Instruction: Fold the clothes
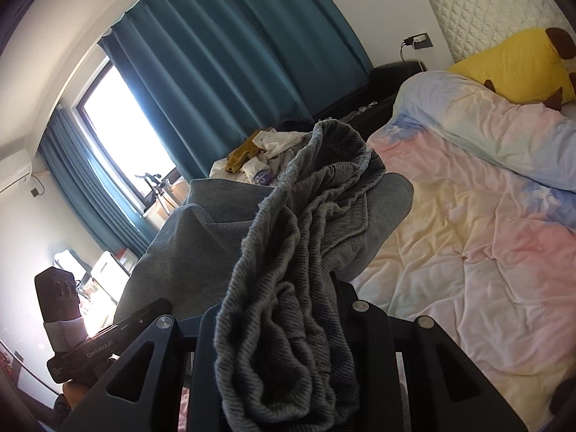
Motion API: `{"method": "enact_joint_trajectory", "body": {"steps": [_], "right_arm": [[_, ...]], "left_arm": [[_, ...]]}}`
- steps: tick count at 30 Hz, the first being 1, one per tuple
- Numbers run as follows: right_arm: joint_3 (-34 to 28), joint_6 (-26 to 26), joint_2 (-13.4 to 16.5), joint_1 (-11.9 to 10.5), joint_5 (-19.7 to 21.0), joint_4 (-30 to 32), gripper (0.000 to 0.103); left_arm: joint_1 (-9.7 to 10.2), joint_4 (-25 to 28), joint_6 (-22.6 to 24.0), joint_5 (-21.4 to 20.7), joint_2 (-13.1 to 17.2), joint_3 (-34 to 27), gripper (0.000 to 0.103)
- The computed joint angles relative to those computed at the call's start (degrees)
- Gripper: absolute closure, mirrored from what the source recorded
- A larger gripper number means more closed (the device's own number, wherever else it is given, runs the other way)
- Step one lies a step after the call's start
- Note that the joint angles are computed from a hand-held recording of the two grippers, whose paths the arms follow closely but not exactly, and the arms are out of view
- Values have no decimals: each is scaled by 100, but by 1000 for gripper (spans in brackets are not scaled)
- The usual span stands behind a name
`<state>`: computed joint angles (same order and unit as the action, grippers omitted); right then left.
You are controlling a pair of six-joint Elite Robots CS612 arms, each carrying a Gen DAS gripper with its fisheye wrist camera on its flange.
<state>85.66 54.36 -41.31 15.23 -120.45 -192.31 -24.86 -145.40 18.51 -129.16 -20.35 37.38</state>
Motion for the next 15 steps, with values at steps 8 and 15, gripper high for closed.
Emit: {"method": "enact_joint_trajectory", "body": {"steps": [8, 15], "right_arm": [[905, 582, -128, -242, -250, -454, 78], [1335, 942, -31, -501, -168, -559, 78]], "left_arm": [[-364, 290, 335, -197, 329, -241, 68], [-584, 856, 661, -271, 882, -1009, 68]]}}
